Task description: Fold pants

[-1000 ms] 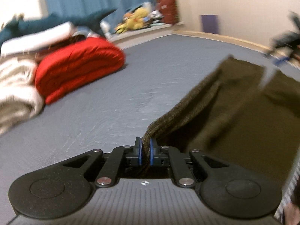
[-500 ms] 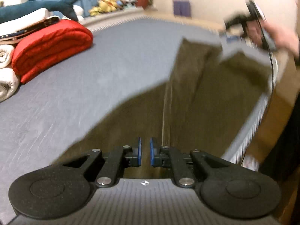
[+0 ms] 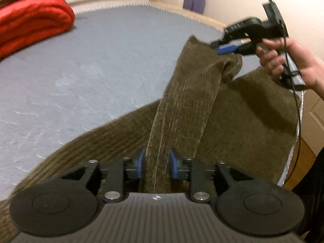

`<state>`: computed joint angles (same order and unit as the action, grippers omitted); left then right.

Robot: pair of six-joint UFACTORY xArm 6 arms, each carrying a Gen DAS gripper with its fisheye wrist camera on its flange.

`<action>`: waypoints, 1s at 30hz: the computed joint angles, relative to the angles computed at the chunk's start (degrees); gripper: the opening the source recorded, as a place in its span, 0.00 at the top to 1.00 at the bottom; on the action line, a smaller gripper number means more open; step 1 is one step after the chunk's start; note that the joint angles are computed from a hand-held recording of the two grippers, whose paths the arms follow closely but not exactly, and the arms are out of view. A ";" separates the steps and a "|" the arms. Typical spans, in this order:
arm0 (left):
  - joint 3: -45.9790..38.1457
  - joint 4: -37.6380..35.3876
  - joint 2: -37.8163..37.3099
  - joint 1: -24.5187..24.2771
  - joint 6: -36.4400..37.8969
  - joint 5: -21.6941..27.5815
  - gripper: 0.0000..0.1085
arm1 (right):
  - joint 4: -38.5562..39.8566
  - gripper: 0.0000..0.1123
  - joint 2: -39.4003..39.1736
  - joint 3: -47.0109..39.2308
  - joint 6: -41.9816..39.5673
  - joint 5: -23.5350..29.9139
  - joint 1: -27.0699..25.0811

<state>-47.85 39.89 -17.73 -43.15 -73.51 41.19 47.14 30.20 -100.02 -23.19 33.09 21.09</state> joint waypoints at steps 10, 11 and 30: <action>0.62 -6.13 2.51 3.34 8.03 -5.61 0.88 | -17.66 0.45 19.43 -24.59 17.97 4.68 4.46; 0.59 -5.81 2.73 3.40 8.72 -6.79 0.88 | -20.62 0.45 22.12 -28.56 20.85 6.02 4.81; 2.92 -4.51 2.20 -0.30 21.08 -19.77 0.94 | -19.61 0.94 -2.36 2.06 7.23 -2.14 -1.54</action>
<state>-44.93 35.37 -15.53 -43.45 -52.43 21.41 27.53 27.85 -97.95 -15.96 30.95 19.55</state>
